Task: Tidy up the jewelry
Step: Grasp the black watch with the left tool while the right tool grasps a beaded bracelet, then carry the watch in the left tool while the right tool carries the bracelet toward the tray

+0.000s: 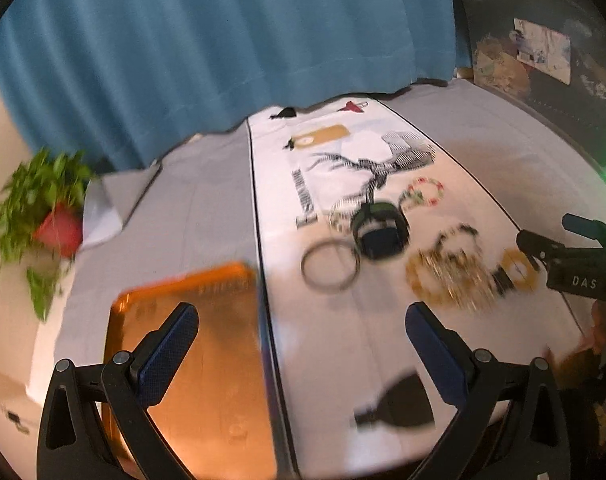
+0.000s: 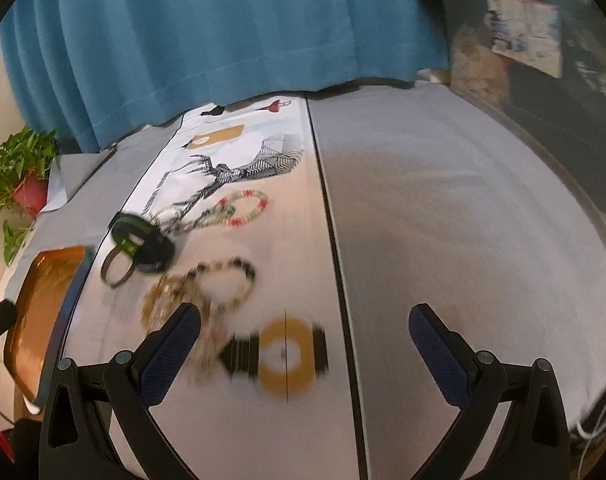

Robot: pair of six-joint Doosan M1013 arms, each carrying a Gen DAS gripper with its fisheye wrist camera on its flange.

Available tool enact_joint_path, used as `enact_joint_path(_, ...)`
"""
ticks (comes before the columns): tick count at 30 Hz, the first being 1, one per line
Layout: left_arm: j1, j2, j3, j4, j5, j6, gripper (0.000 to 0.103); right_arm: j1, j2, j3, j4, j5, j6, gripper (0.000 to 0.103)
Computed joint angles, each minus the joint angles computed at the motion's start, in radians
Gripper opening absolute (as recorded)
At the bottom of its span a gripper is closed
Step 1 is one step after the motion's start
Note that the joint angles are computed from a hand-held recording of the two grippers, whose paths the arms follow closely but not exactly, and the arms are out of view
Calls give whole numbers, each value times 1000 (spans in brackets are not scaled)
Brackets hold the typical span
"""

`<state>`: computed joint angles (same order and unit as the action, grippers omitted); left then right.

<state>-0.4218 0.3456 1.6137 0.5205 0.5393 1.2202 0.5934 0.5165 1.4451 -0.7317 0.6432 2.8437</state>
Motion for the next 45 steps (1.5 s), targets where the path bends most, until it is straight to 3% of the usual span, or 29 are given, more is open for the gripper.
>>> enact_joint_path(8,4,146,-157,-89,61,206,103,-39,122,-167,180,94,-345,103)
enact_joint_path(11,9,181,-198,-144,82,270,103,-42,143,-189,176,121,-389,103)
enact_joint_path(16,17,213,-250,-256,96,384,103,-48,154,-204,195,93,-443,103)
enact_joint_path(17,20,219,-261,-300,101,433,95,-47,157,-207,191,96,-436,103)
enact_joint_path(18,21,221,-265,-337,104,471,72,-46,157,-210,197,102,-442,103)
enact_joint_path(19,24,224,-273,-388,115,518,56,-47,157,-214,220,106,-477,102)
enact_joint_path(20,28,228,-282,-434,131,553,22,-48,157,-216,232,106,-492,100)
enact_joint_path(21,33,228,-286,-485,142,581,15,-44,149,-203,224,90,-488,78)
enact_joint_path(22,38,225,-283,-530,138,608,15,-37,140,-190,193,58,-486,32)
enact_joint_path(23,42,221,-281,-572,138,634,15,-33,140,-190,199,47,-521,8)
enact_joint_path(26,56,203,-271,-674,130,691,13,-12,149,-202,144,76,-534,8)
enact_joint_path(31,76,135,-218,-780,72,762,12,-22,94,-148,34,53,-304,8)
enact_joint_path(36,94,63,-165,-873,23,822,12,-15,38,-108,-70,84,-211,8)
enact_joint_path(41,117,-3,-110,-930,2,839,12,0,-8,-73,-119,98,-171,8)
enact_joint_path(45,132,-56,-57,-883,-16,780,12,20,-34,-54,-122,118,-164,8)
